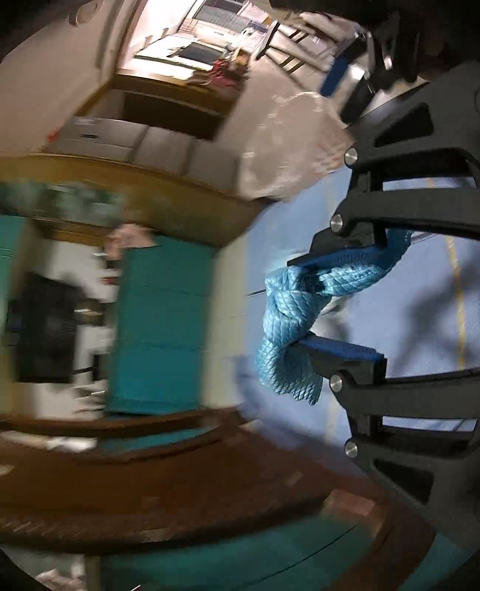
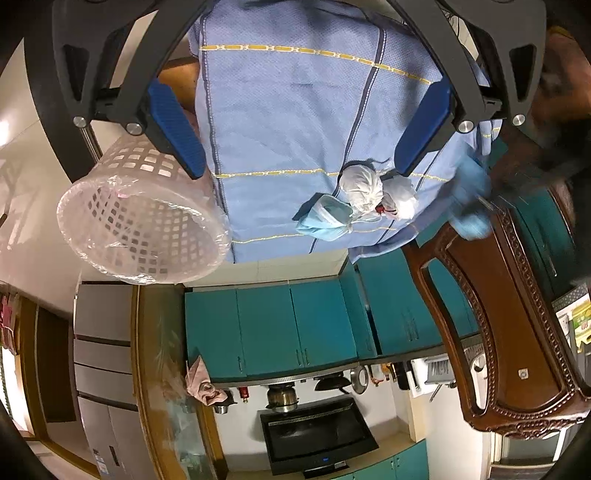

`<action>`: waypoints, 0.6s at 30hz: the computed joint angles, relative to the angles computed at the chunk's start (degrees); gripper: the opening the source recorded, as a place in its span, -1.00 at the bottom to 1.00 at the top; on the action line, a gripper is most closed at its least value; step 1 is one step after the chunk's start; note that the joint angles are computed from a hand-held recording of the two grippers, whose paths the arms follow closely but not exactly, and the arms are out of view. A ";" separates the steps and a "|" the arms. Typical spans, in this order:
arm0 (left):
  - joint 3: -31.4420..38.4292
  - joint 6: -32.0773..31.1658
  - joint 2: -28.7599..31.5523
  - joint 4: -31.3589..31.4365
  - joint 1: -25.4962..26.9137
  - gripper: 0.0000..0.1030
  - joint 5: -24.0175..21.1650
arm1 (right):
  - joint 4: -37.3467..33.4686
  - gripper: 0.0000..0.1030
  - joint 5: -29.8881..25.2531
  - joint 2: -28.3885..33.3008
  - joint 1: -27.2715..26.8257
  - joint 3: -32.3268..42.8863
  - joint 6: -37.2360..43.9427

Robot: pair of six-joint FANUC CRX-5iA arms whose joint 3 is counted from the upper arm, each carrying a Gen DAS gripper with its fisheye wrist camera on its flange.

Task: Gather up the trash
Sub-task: 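Grasp the blue towel with the left gripper while the right grasps the blue face mask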

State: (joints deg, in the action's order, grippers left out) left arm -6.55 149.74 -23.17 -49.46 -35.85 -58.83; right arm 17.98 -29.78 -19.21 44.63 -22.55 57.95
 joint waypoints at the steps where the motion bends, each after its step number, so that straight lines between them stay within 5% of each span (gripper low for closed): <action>1: 0.34 1.23 -0.14 -2.91 -1.90 -0.29 -1.54 | -0.97 0.93 -0.36 0.77 0.12 0.92 0.94; 3: 0.41 3.31 -0.27 -6.83 -4.38 -0.29 -3.99 | -2.56 0.93 -1.04 2.58 0.26 2.92 2.71; 11: -0.77 2.44 0.46 -3.60 -1.01 -0.29 -1.48 | -14.04 0.92 -7.12 18.96 -2.60 21.21 11.31; 18: -1.29 0.82 0.22 -1.18 2.60 -0.29 -0.02 | -26.39 0.58 -25.08 39.63 -6.79 46.59 12.21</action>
State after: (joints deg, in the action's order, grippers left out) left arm -7.84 150.56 -22.95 -50.64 -33.26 -58.85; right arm -8.41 -54.87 20.42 37.83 24.04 70.17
